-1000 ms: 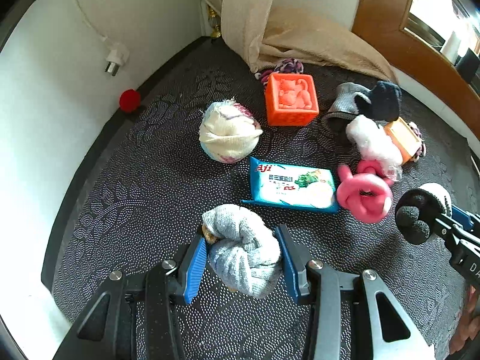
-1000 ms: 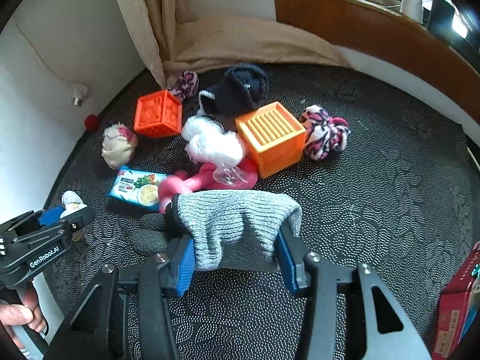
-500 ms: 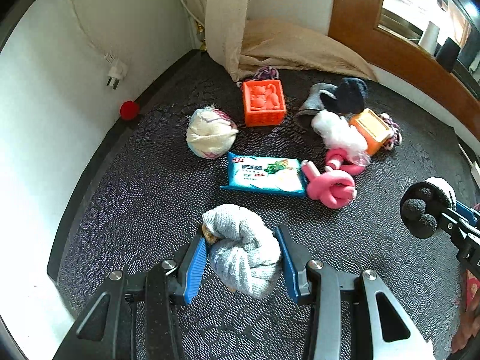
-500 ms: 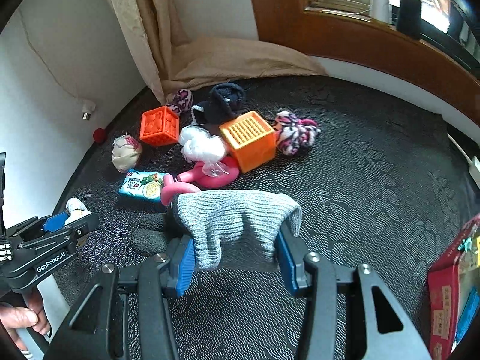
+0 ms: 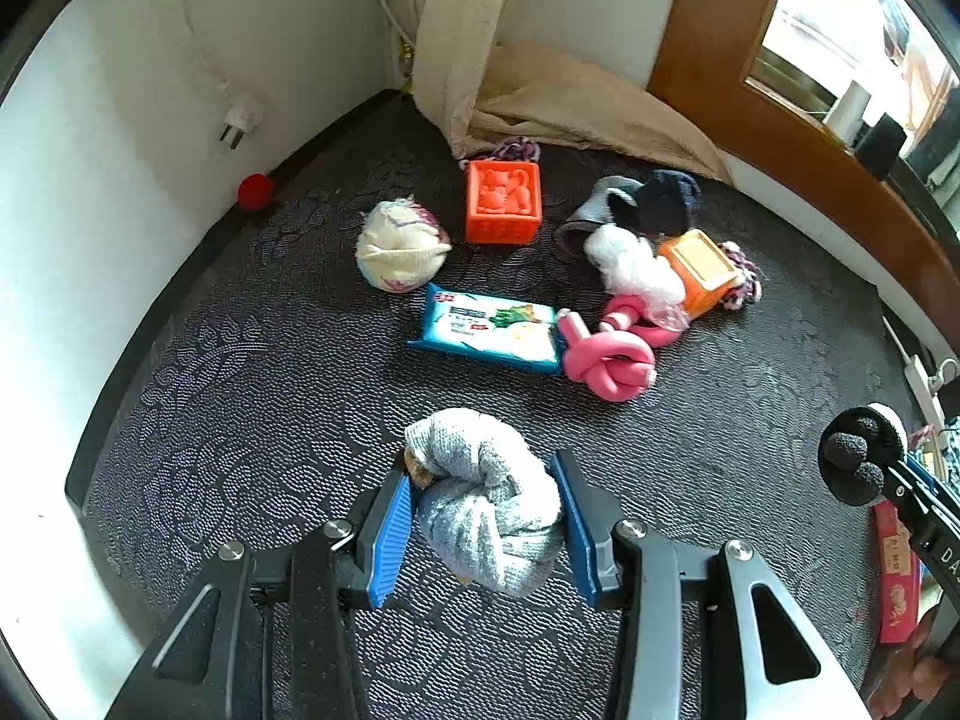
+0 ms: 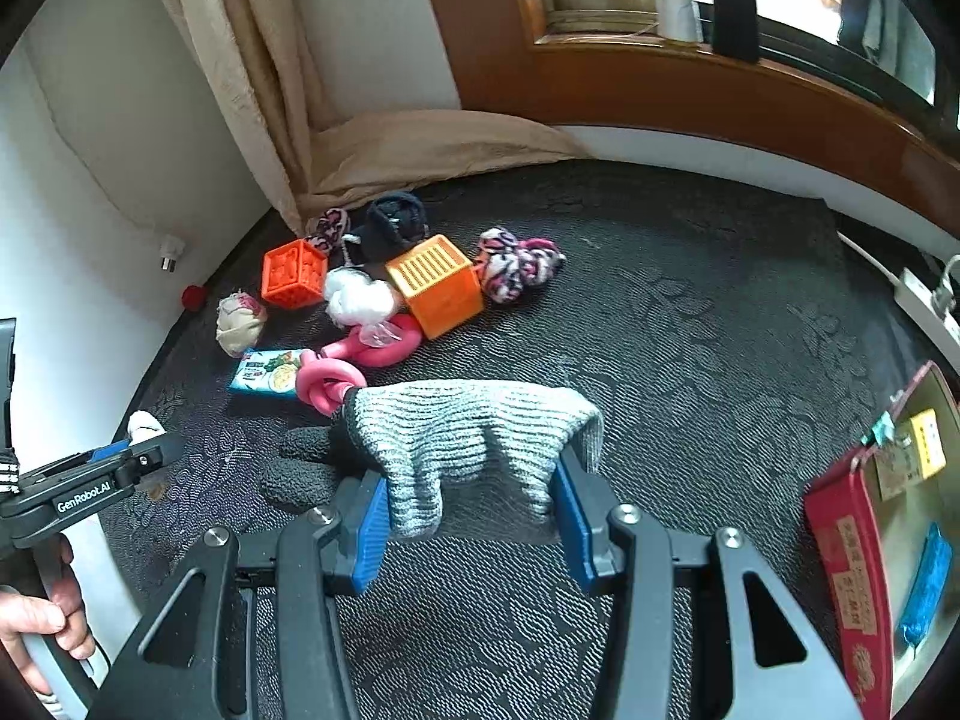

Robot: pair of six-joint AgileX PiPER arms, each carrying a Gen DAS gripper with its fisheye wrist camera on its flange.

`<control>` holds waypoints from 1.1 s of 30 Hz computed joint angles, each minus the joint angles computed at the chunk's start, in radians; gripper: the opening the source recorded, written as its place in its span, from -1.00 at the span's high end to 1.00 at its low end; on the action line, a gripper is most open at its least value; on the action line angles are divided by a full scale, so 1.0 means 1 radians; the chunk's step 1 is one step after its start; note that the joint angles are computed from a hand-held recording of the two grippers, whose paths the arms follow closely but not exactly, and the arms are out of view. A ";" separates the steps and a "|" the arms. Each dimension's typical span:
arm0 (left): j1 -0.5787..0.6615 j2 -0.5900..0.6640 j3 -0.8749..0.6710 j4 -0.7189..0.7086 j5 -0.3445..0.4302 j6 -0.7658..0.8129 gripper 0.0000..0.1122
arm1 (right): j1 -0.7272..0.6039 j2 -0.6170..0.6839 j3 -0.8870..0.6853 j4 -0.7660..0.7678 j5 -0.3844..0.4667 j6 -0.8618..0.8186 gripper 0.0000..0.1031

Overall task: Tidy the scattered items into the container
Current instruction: 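Carry the grey glove and white sock to the tin and release both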

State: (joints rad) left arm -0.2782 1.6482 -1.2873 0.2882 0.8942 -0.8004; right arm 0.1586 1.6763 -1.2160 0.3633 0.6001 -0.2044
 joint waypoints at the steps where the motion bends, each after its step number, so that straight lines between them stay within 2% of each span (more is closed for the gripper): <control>1: -0.014 -0.005 -0.001 0.000 0.004 -0.010 0.18 | -0.010 -0.009 0.011 0.008 0.000 -0.009 0.00; 9: -0.115 0.002 -0.042 0.017 0.043 -0.063 0.18 | -0.103 -0.101 0.102 0.061 0.005 -0.077 0.00; 17: -0.255 0.107 -0.213 0.015 0.084 -0.048 0.18 | -0.263 -0.181 0.128 0.072 0.038 -0.113 0.00; 26: -0.416 0.297 -0.511 0.005 0.163 -0.004 0.18 | -0.581 -0.246 0.171 0.142 0.097 -0.244 0.00; 33: -0.507 0.487 -0.836 -0.018 0.280 0.059 0.18 | -0.794 -0.225 0.155 0.180 0.145 -0.341 -0.03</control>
State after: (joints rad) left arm -0.7856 2.1356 -2.1232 0.2698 1.1742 -0.7417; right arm -0.6351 1.4511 -1.0614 0.5436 0.7447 -0.5455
